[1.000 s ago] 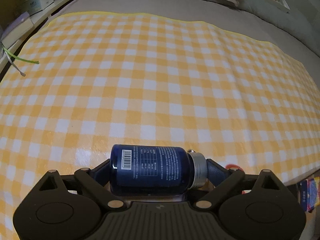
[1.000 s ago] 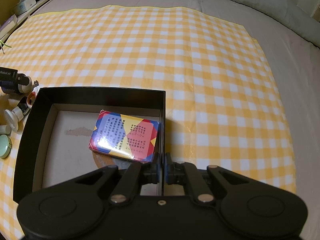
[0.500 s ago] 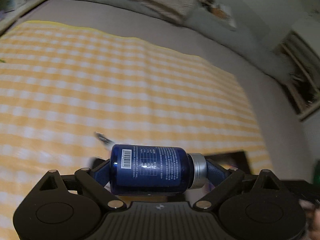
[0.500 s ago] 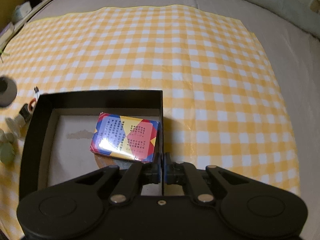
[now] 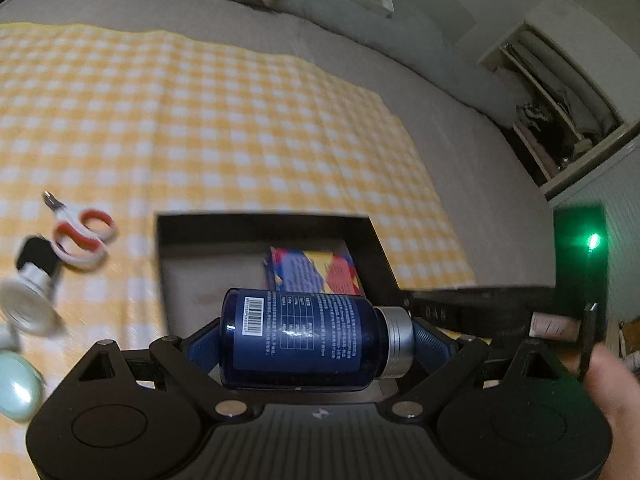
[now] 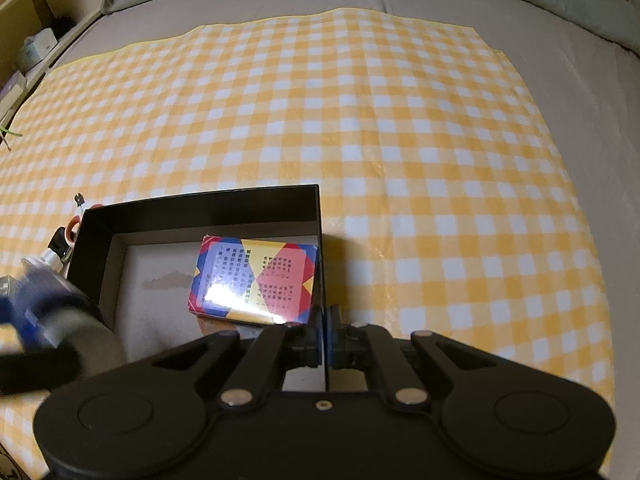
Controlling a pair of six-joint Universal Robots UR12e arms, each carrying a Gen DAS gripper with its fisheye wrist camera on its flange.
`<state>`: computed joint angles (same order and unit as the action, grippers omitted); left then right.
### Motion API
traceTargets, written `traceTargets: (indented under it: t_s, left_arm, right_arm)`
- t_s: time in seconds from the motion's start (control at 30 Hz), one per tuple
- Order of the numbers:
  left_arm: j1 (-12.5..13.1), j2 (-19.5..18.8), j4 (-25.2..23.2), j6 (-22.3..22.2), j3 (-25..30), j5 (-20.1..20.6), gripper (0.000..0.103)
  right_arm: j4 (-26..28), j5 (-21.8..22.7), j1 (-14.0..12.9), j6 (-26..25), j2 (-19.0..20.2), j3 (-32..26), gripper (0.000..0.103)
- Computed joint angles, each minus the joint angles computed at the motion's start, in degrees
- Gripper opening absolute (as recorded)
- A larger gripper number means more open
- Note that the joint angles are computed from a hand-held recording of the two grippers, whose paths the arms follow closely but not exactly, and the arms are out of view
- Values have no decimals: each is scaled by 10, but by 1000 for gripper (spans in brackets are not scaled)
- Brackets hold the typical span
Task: Organize rigid objects
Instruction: 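Carry the blue bottle with the left tool into the black box and release, then move the left tool to the white plastic bracket and grasp it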
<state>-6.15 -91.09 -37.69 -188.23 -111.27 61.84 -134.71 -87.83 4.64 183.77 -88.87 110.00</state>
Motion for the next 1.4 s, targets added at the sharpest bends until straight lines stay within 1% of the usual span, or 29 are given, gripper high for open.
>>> traceTargets:
  t_s: [0.13,0.27,0.4,0.43,0.47,0.53,0.63,0.8,0.9,1.03,1.2,1.3,1.4]
  left_arm:
    - [-13,-12,12,-13,-3,-7,94]
    - [-23,-21,34,-34,-9,-11,94]
    - [-22,-30,69,-90,-20,-25,96]
    - [-21,-33,71,-103,-21,-31,97]
    - [-20,-37,59,-102,-17,-39,97]
    - [-17,-38,39,-92,-15,-58,97]
    - [-17,-38,25,-72,-11,-64,97]
    - [-16,-37,9,-63,-11,-73,97]
    - [-16,-36,3,-55,-10,-71,97]
    - [-17,-26,-14,-29,-9,-56,99]
    - [-13,-11,-30,-4,-11,-53,101]
    - [-12,-1,-35,8,-12,-43,103]
    - [-9,7,-35,23,-14,-38,103]
  right_arm:
    - [0,15,-10,0,1,0,3]
    - [1,24,-15,0,0,1,3]
    - [2,32,-19,-1,-2,2,3]
    - [1,33,-19,-1,-2,3,3]
    - [1,33,-19,-1,-2,2,3]
    - [2,32,-19,0,-1,2,3]
    - [3,33,-19,-1,0,0,3]
    - [2,31,-19,2,-1,1,3]
    - [3,31,-19,2,-2,1,3]
    - [5,31,-18,2,-1,-1,3]
    - [10,25,-17,-7,-4,2,3]
    - [14,19,-15,-8,-7,2,3]
    - [23,11,-10,-8,-5,-4,3]
